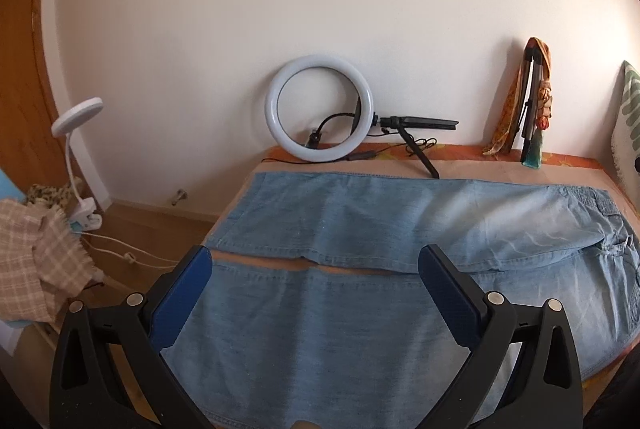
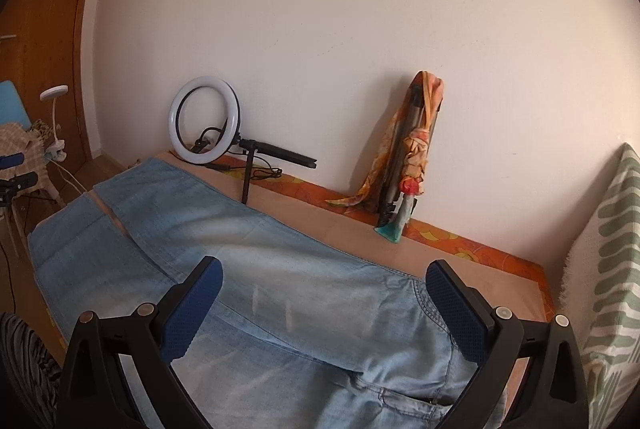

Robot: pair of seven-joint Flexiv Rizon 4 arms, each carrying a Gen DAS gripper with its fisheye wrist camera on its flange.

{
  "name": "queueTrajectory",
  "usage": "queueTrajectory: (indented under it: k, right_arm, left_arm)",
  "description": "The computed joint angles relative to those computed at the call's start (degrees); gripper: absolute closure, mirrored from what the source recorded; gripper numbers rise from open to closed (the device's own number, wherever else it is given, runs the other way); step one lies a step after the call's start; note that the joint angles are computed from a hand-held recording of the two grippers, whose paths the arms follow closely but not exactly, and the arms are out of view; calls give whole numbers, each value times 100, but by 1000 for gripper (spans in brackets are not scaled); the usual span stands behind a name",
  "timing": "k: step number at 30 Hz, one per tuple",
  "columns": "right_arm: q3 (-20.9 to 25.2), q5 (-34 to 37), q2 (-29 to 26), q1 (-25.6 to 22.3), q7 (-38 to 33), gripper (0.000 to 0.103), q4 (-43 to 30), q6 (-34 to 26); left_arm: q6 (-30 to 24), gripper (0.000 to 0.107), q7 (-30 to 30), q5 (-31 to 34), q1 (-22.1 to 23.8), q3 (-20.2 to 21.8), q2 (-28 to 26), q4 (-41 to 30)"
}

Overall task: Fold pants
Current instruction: 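Move both grippers along the jeans legs toward the leg hems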

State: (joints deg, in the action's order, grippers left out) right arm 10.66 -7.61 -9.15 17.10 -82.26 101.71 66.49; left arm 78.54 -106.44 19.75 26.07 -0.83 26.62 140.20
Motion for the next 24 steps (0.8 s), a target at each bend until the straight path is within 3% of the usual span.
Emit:
queueTrajectory:
  k: [9,15,24]
  right_arm:
    - [222,934,-1424,-208,-1200,0,-1659,-910]
    - [423,1309,-2377,-338,-1824,1,-2794,-1699]
    - [407,1496,-3675,-187,-2452,10,-4353,-2767]
  left_arm:
    - [167,8,867,-852,-600,578,-1394,-686]
    - [82,8,790,-732,-699,661,-2220,-1303]
    - [-102,9,1158,-1652,-1028,1039,-3354,-2010]
